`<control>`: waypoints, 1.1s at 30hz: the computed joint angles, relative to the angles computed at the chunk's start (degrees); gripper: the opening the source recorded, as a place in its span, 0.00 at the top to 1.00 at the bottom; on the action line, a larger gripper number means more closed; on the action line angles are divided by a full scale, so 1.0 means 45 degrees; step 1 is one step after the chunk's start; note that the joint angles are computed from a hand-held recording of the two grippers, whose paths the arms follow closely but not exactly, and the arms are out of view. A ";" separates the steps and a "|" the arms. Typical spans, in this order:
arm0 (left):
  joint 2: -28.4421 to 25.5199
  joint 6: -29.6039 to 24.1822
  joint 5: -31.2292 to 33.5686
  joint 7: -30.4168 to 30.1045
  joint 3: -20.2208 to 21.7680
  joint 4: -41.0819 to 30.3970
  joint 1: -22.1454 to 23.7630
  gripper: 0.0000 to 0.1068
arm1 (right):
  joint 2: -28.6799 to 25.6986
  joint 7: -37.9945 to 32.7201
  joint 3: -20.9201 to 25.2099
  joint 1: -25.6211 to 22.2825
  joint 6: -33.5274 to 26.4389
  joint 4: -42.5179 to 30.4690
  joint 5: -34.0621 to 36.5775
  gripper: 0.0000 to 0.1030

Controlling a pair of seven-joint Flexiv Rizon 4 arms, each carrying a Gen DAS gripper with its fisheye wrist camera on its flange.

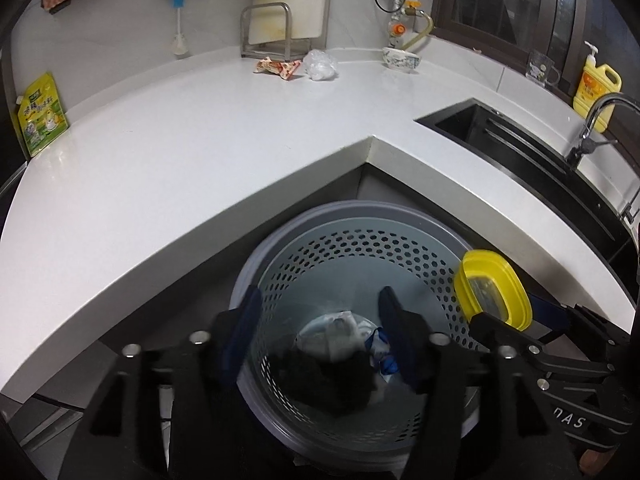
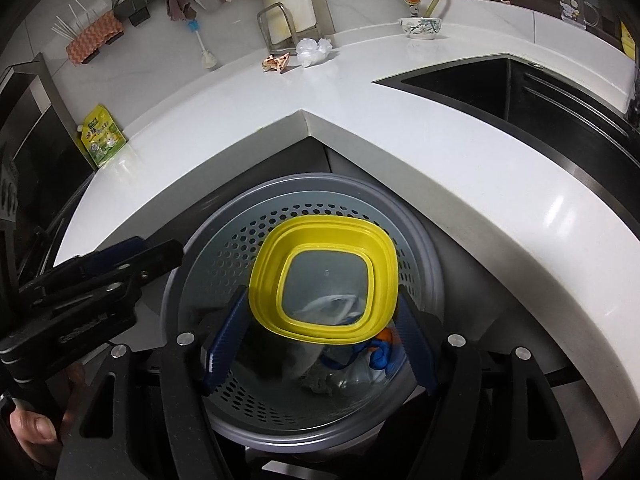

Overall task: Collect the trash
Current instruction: 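Open both grippers over the bin to drop the cloth and lid, then move both grippers back to the snack wrapper and plastic bag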

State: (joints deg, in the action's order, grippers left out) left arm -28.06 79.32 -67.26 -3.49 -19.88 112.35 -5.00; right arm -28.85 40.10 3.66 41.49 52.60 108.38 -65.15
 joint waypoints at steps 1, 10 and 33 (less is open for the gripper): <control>-0.0007 0.0004 0.0008 -0.0058 0.0025 -0.0026 -0.0003 0.42 | 0.0022 0.0086 -0.0024 0.0009 -0.0001 0.0024 -0.0058 0.28; -0.0033 0.0093 0.0226 -0.0421 0.0024 -0.0091 0.0110 0.38 | 0.0102 0.0396 0.0056 -0.0032 -0.0151 0.0113 -0.0179 0.27; -0.0396 -0.0258 0.2668 -0.2378 -0.0113 -0.1174 0.0626 0.29 | 0.0542 -0.0238 -0.0159 -0.0717 0.0246 -0.0085 -0.0439 0.27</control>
State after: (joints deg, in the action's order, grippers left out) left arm -29.84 78.15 -55.26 -14.19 -20.39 107.06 -2.18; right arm -26.41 39.04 2.95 38.26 53.71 108.00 -67.13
